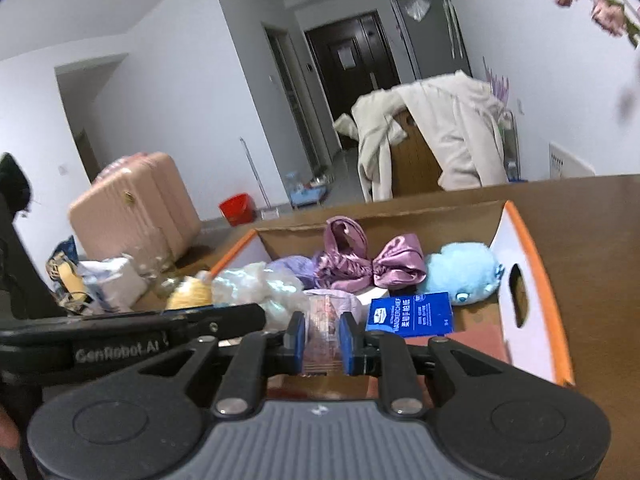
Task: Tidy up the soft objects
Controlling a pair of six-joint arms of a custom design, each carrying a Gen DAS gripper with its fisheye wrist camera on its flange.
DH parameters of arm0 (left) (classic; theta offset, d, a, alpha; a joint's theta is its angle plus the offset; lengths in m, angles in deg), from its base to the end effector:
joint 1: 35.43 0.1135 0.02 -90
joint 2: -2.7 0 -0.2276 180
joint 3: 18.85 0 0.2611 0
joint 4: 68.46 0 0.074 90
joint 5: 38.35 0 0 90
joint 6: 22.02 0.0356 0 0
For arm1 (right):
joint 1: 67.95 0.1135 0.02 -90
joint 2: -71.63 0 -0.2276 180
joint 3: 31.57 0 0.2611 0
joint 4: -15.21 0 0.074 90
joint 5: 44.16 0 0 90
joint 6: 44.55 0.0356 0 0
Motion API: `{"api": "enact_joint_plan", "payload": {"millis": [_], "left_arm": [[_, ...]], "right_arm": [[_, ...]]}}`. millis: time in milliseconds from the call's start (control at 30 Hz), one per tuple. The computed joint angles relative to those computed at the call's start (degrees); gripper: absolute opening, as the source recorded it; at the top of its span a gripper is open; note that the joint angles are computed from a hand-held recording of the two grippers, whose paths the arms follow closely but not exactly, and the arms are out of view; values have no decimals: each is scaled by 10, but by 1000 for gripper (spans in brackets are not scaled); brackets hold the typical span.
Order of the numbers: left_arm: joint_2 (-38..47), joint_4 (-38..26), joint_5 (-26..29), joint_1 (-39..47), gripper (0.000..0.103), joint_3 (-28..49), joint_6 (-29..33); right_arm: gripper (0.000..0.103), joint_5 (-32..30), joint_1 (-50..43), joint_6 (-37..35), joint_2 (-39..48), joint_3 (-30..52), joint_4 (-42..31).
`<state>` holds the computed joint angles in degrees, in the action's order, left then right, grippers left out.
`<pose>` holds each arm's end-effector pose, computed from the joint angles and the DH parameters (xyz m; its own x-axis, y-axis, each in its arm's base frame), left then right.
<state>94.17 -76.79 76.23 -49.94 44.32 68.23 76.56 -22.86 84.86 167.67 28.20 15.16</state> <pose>0.3265 -0.0998 0.1538 -0.5752 0.1530 -0.8036 0.5535 0.7961 -0.2447 0.2520 0.2271 0.1234 -0.5251 0.2463 -0.8146 0.0196 0.9605 0.2778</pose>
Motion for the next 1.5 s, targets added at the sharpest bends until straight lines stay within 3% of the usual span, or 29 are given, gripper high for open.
{"api": "enact_joint_plan", "payload": {"millis": [133, 167, 233, 300, 367, 633, 800, 867, 967, 1100, 1200, 1300, 1500], "left_arm": [[38, -3, 2, 6, 40, 22, 6], [41, -6, 4, 9, 44, 24, 9], [41, -3, 5, 15, 52, 22, 9], [32, 0, 5, 19, 68, 15, 7], [17, 9, 10, 25, 77, 3, 7], [-99, -24, 15, 30, 78, -47, 19], [-185, -58, 16, 46, 84, -77, 37], [-218, -71, -3, 51, 84, -87, 46], [-278, -57, -19, 65, 84, -124, 43], [-370, -31, -15, 89, 97, -184, 40], [-434, -9, -10, 103, 100, -227, 42], [-483, -27, -4, 117, 101, -247, 53], [-576, -75, 45, 167, 101, -276, 46]], "right_arm": [[25, -24, -23, 9, 32, 11, 5], [29, -26, -24, 16, 34, 11, 2], [49, -20, -27, 31, 33, 7, -5], [58, -24, -31, 37, 24, -1, -4], [58, -22, -30, 34, 8, -14, 4], [66, 72, 27, 46, -95, -28, -101], [83, 135, 65, 70, -151, -2, -242], [83, 157, 82, 88, -164, 11, -299], [84, 194, 113, 115, -186, 18, -353], [96, 283, 176, 147, -201, 14, -379], [97, 342, 215, 170, -198, 19, -404], [102, 391, 249, 251, -176, 42, -475], [102, 417, 300, 382, -119, 108, -616]]}}
